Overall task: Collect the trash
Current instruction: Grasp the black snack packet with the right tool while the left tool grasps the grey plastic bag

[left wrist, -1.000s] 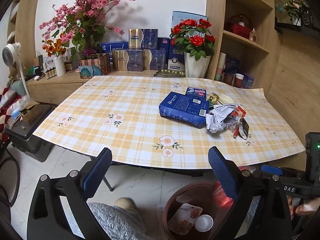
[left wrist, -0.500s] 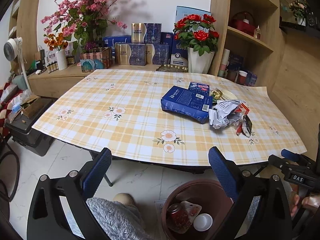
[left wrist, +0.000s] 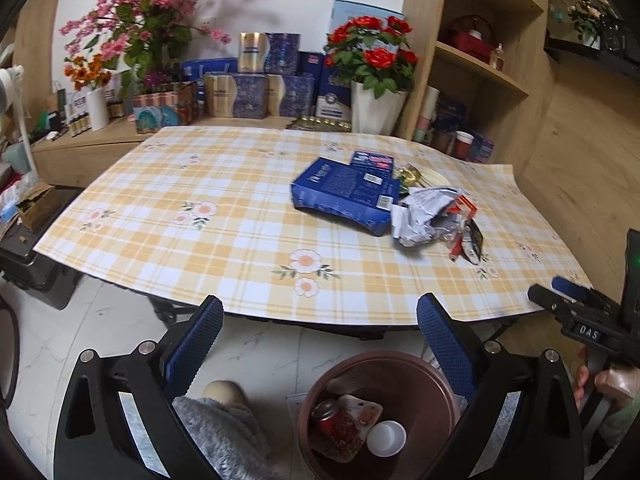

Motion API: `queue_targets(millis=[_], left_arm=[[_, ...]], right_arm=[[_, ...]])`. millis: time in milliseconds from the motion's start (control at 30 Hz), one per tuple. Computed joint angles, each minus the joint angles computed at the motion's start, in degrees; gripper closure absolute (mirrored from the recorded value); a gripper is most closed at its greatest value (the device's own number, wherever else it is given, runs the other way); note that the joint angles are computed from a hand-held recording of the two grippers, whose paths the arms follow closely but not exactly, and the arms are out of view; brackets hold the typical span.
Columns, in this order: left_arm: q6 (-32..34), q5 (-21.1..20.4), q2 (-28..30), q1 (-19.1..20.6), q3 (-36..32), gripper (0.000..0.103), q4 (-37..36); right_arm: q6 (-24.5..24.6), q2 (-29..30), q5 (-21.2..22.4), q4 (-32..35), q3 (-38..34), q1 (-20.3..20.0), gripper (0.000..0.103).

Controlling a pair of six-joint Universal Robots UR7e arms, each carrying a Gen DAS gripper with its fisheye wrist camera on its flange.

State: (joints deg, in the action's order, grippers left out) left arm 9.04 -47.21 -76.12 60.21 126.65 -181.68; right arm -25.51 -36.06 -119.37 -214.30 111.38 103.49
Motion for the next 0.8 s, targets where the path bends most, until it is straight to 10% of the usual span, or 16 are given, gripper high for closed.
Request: queue_targets(millis=[800], left_arm=[[3.3,-9.1,11.9,5.1,-13.6,0.024,5.3]], right_arm=[[20.5,4.4,13.8,27.0,-21.8,-9.4,0.035]])
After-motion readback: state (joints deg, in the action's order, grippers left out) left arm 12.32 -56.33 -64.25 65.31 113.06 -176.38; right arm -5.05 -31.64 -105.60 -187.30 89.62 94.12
